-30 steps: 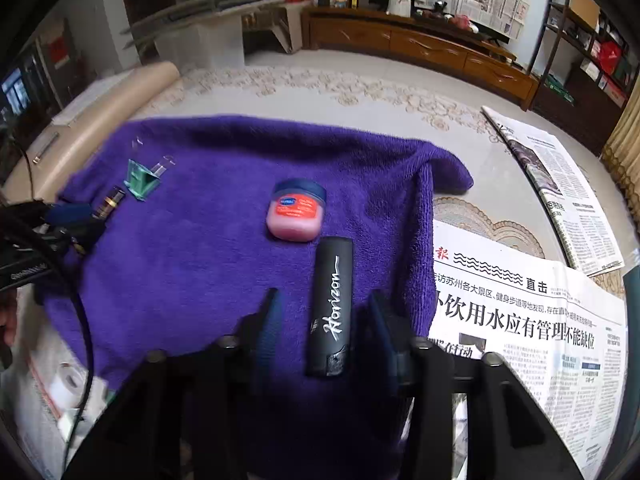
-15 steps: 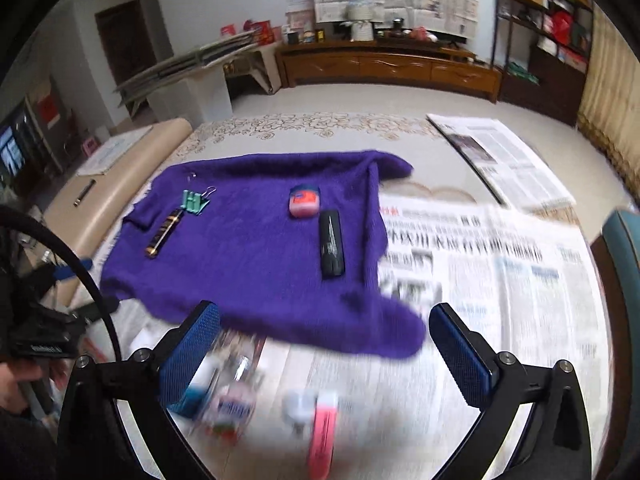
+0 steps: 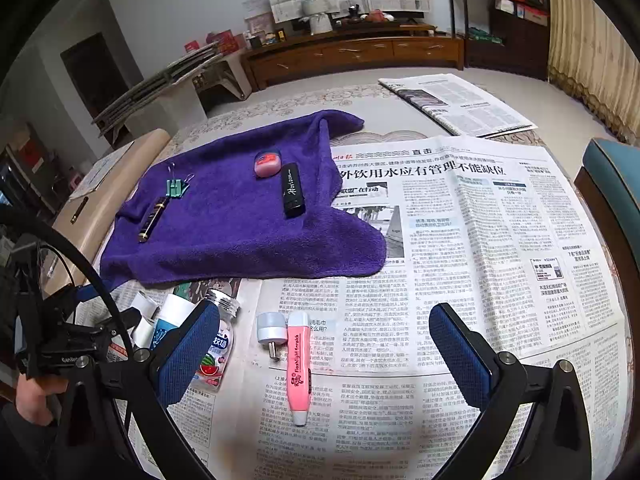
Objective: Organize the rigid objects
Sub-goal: 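Grasp the white tape roll with the left tool while the right tool grasps the pink highlighter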
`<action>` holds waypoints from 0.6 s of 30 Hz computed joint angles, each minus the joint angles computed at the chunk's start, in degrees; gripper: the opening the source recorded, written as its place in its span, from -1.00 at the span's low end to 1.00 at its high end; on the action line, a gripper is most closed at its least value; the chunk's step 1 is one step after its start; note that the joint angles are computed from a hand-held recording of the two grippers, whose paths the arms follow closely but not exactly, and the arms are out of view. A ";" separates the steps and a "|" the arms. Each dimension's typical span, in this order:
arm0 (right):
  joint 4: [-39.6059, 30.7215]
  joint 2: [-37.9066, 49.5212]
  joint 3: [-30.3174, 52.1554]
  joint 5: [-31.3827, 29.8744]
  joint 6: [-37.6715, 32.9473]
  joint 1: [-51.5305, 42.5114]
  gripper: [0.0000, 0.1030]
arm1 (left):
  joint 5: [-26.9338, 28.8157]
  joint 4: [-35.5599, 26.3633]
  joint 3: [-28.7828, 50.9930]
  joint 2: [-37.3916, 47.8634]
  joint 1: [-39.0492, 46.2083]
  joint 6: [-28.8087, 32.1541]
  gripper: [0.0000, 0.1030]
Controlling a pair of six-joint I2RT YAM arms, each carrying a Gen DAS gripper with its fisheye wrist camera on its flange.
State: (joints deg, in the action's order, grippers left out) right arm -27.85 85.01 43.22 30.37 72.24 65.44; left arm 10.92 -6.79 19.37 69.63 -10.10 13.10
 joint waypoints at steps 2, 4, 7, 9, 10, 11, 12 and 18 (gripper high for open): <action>-0.85 -0.36 -0.03 0.52 0.05 0.51 1.00 | -0.73 0.38 -0.26 -0.50 -0.09 0.53 1.00; -1.31 -0.59 -0.13 0.84 -0.23 0.90 1.00 | -0.15 0.55 0.02 0.00 0.88 1.15 1.00; -1.62 -1.07 -0.83 0.53 0.41 1.17 1.00 | -0.60 0.78 1.07 2.28 2.20 2.23 0.99; -1.39 -1.37 -1.43 0.11 0.56 1.17 1.00 | 1.24 0.60 1.54 3.33 3.57 2.46 0.99; -1.67 -1.38 -1.41 0.15 0.78 1.43 1.00 | 1.56 0.61 1.60 3.63 3.56 2.64 0.99; -1.72 -1.42 -1.52 0.19 0.76 1.62 1.00 | 1.39 0.89 1.40 3.66 3.12 2.85 0.99; -1.89 -1.46 -1.61 0.23 0.74 1.80 1.00 | 0.81 1.42 0.91 3.45 2.16 3.01 0.99; -3.36 -2.45 -2.45 0.27 2.34 2.97 1.00 | -1.49 4.49 -1.27 3.33 -1.74 1.15 0.95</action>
